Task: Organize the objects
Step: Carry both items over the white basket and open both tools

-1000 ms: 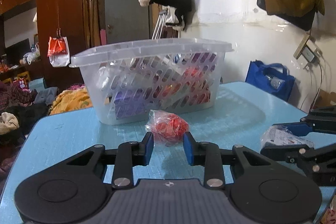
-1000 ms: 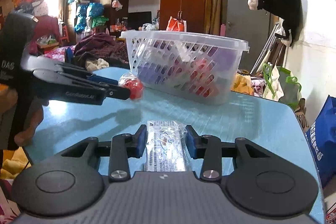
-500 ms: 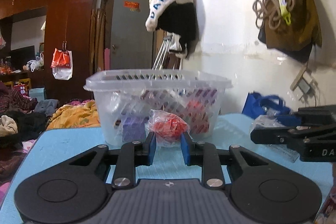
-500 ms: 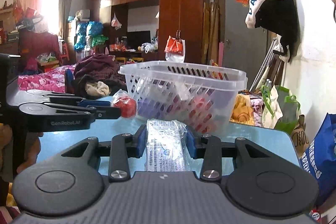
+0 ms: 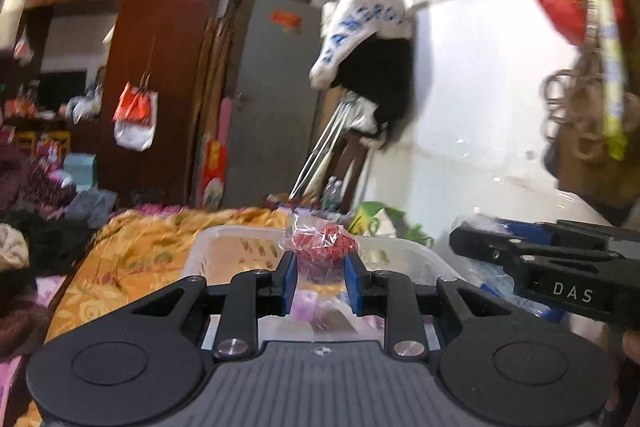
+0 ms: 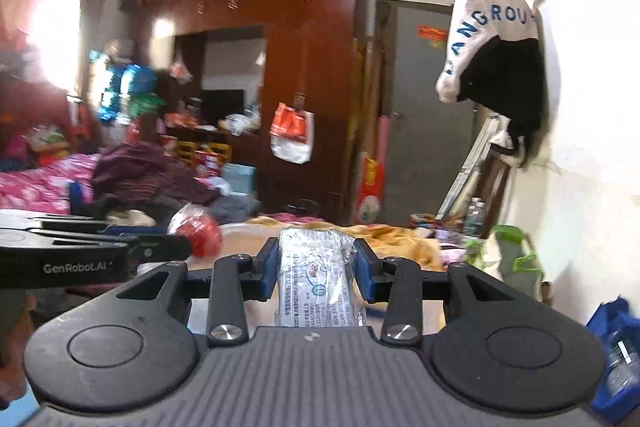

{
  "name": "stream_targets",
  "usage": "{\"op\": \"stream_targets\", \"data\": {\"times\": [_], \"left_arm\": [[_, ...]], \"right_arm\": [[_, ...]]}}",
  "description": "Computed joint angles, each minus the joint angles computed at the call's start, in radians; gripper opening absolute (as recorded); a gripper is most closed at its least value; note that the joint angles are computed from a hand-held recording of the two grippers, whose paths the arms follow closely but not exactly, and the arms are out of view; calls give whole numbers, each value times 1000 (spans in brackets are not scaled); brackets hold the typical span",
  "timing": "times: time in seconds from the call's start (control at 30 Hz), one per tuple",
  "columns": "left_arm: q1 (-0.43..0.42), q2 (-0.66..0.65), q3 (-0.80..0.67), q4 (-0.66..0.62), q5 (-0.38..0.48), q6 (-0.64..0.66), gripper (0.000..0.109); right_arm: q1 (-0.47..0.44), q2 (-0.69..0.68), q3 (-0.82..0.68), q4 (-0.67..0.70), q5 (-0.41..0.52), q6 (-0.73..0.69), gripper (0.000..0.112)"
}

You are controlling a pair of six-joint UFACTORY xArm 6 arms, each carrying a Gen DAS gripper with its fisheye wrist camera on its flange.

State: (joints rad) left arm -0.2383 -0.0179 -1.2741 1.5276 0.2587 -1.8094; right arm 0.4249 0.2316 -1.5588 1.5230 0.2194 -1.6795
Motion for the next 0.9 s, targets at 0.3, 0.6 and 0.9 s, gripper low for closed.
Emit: {"op": "stream_targets", "data": {"times": [0.3, 0.6, 0.9], "left_arm": [[27, 52, -48, -98, 57, 101, 73], [-18, -48, 52, 118, 72, -41, 97], [-44, -33, 69, 11, 51, 49, 101]], "right_arm": [[-3, 122, -115, -34, -18, 45, 92], [-51, -13, 41, 31, 46, 24, 103], [-25, -45, 88, 184, -66, -119, 103]]}}
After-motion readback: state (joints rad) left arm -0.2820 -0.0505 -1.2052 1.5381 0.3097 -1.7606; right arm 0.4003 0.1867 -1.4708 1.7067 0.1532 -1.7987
